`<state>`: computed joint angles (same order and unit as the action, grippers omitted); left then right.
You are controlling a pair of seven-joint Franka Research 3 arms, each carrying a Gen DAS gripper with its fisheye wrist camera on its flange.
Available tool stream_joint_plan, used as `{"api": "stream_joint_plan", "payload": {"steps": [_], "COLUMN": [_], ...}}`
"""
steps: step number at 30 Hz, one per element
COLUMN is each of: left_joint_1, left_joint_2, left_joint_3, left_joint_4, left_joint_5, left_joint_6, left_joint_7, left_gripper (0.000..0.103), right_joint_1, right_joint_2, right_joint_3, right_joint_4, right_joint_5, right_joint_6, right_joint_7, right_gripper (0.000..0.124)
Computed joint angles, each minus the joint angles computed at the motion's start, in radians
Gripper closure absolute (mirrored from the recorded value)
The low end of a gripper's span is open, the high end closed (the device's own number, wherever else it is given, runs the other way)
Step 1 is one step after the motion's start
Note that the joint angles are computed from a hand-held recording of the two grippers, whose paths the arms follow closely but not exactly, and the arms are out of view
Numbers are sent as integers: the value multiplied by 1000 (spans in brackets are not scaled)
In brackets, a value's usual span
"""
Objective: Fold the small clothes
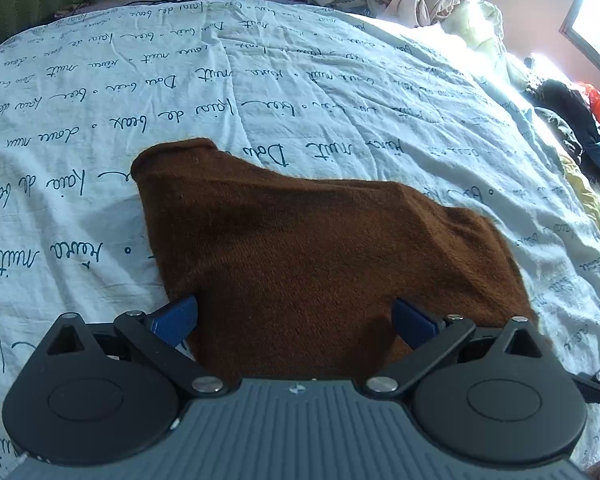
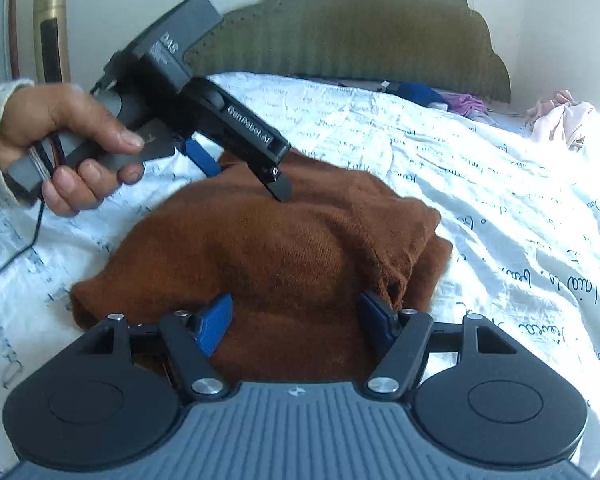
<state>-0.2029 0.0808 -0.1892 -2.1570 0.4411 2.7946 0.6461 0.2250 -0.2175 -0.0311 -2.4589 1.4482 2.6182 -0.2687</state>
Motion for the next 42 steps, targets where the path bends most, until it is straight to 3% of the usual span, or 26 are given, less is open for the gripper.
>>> {"api": "stream_joint_plan", "payload": {"steps": [3, 5, 7, 8, 10, 12, 14, 16, 17, 19, 21, 23, 28, 30, 32, 34, 36, 38, 41, 42], "left_joint_1": [-14, -20, -22, -25, -36, -59, -83, -100, -101, -93, -72, -49, -36, -39, -67, -104, -122, -173, -168, -157], "left_joint_2": [-94, -134, -148, -146, -132, -115, -99, -98, -109, -146, -187, -215, -216, -170, -110, -53, -5, -17, -105, -130], "left_joint_3": [-15, -41, -72, -85, -114, -118, -118, -108, -99, -76, -76, -89, -113, -137, -160, -149, -147, -117, -94, -93], "left_joint_4": [-107, -157, -180, -186, -168, -154, -140, -152, -170, -218, -238, -230, -209, -171, -113, -79, -59, -68, -137, -151], "left_joint_5": [24, 98, 178, 213, 330, 400, 464, 470, 435, 346, 362, 416, 417, 490, 593, 596, 557, 628, 642, 685], "left_joint_6": [87, 121, 119, 117, 37, -19, -80, -85, -59, 28, 39, 15, 97, 115, 50, 18, -27, -62, 60, 88], "left_joint_7": [-84, -172, -275, -319, -428, -472, -505, -519, -497, -430, -421, -435, -408, -420, -463, -438, -389, -411, -477, -544], "left_gripper": [0, 0, 0, 0, 0, 0, 0, 0, 0, 0, 0, 0, 0, 0, 0, 0, 0, 1, 1, 0], "right_joint_1": [-24, -33, -43, -56, -85, -96, -83, -20, -38, -117, -105, -154, -209, -205, -214, -219, -248, -257, -280, -276], "right_joint_2": [19, 81, 157, 192, 250, 297, 341, 408, 423, 427, 400, 378, 393, 421, 473, 495, 511, 527, 503, 500], "right_joint_3": [-35, -26, -11, -11, -9, 12, 39, 31, 51, 95, 76, 73, 34, 41, 43, 53, 65, 68, 69, 63], "right_joint_4": [50, 118, 204, 243, 310, 357, 384, 408, 422, 442, 428, 436, 490, 511, 562, 570, 583, 599, 580, 580], "right_joint_5": [1, 20, 46, 14, -2, -52, -142, -163, -149, -201, -181, -202, -266, -288, -338, -332, -291, -307, -258, -270], "right_joint_6": [-85, -54, 4, -26, -117, -152, -86, 101, 125, 72, 101, -28, -283, -279, -343, -322, -377, -409, -413, -396], "right_joint_7": [-12, -18, 14, 81, 165, 215, 251, 183, 182, 304, 286, 382, 623, 669, 763, 825, 835, 849, 840, 860], "right_gripper": [55, 56, 69, 85, 93, 101, 105, 108, 108, 108, 107, 107, 106, 106, 106, 106, 105, 106, 102, 93]}}
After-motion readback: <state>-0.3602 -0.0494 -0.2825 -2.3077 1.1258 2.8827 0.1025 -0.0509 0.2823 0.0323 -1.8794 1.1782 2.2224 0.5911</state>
